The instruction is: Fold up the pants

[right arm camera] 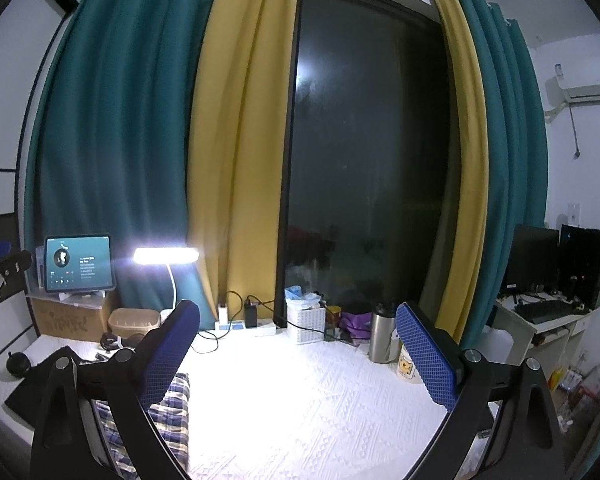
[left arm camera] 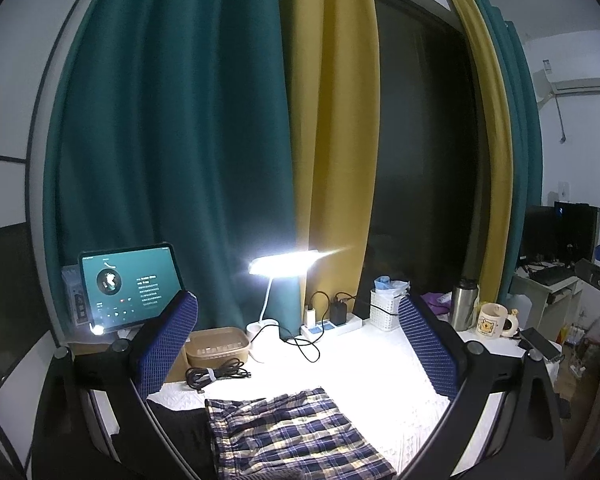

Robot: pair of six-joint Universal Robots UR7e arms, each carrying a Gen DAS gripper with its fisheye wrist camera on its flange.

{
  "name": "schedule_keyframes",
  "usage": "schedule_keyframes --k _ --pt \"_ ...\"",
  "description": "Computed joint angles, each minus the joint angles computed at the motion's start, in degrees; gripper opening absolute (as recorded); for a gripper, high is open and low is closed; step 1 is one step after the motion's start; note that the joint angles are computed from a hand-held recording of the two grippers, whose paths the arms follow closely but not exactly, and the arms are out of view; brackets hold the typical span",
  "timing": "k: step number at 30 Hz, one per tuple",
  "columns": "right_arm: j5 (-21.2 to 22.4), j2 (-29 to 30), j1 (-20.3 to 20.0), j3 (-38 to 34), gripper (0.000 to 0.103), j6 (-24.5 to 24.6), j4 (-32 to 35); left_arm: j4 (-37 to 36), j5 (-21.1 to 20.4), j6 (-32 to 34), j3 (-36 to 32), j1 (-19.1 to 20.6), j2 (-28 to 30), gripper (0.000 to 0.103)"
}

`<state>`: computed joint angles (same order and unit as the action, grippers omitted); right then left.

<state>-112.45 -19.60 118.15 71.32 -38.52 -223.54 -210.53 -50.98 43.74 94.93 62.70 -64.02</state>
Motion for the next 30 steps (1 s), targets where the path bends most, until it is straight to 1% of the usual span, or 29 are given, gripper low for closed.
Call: schedule_keyframes --k 18,30 --pt "0.3 0.0 -0.3 0.4 0.1 0.0 0.3 -0.4 1.4 -0.2 0.2 -0.4 -0.1 0.1" --pt "0.4 -0.2 -0.4 0.7 0.1 0.0 0.5 -0.3 0.8 -0.4 0.5 -0.2 -0.4 0.1"
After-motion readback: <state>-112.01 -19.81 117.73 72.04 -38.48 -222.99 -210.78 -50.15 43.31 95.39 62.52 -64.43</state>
